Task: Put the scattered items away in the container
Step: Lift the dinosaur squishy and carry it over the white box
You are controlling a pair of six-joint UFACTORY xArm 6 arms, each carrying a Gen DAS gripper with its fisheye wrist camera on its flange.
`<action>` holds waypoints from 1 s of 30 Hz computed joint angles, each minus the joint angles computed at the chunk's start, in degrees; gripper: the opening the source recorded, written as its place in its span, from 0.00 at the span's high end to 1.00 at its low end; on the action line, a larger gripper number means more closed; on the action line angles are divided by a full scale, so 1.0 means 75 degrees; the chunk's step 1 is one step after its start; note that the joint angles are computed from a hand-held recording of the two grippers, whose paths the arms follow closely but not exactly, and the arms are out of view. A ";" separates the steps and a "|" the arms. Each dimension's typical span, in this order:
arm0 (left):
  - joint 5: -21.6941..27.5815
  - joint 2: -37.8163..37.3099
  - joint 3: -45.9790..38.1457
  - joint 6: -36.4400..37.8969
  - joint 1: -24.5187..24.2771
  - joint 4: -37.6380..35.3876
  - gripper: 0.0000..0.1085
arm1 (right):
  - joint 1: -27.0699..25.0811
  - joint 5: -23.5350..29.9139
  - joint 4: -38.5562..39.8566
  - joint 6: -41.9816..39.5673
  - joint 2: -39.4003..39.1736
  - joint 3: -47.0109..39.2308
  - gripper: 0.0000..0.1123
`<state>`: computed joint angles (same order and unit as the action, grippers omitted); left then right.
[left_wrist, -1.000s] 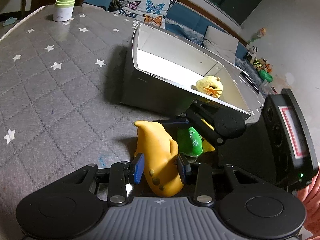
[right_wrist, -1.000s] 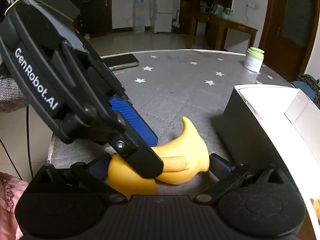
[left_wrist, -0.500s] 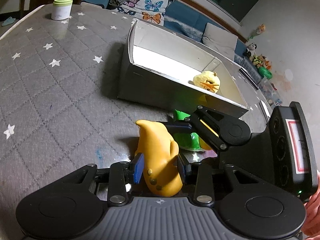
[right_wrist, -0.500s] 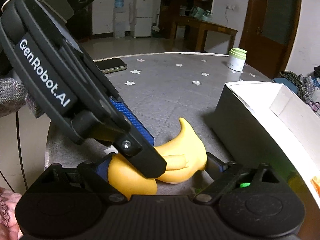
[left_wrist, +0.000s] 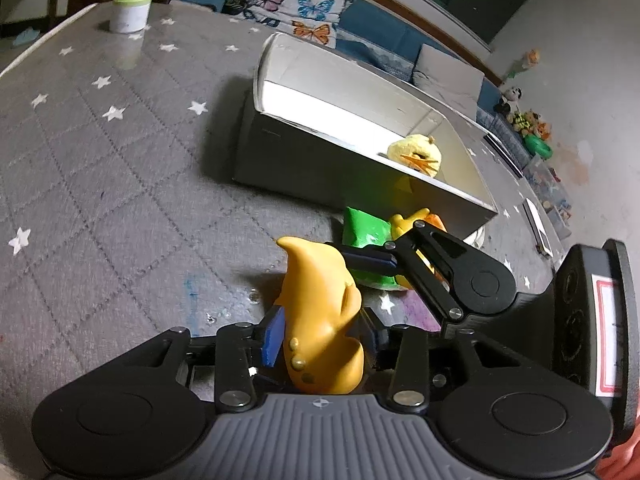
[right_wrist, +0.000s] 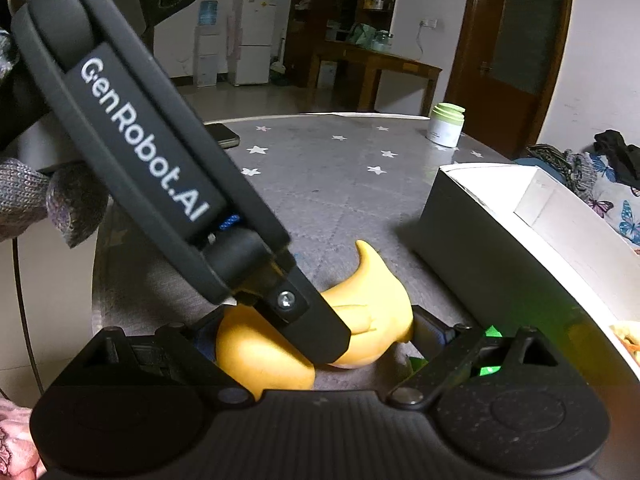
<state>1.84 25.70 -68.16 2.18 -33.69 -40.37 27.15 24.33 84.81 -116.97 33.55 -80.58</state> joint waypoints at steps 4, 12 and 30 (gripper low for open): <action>-0.0021 -0.0097 0.0001 0.0575 -0.0108 -0.0652 0.60 | 0.0038 -0.0167 0.0327 -0.0357 -0.0170 0.0200 0.17; -0.0095 -0.0319 -0.0327 -0.0333 0.0027 0.0935 0.60 | -0.0057 -0.0259 0.0970 -0.1006 -0.0589 0.0184 0.17; 0.4104 0.4137 -0.8223 0.0099 0.1258 0.0876 0.61 | -0.0928 0.0016 -0.3526 0.3669 0.1604 -0.3736 0.17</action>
<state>32.62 56.73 -129.83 2.93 -24.26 -33.80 20.19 24.46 58.36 -89.45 45.58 -108.60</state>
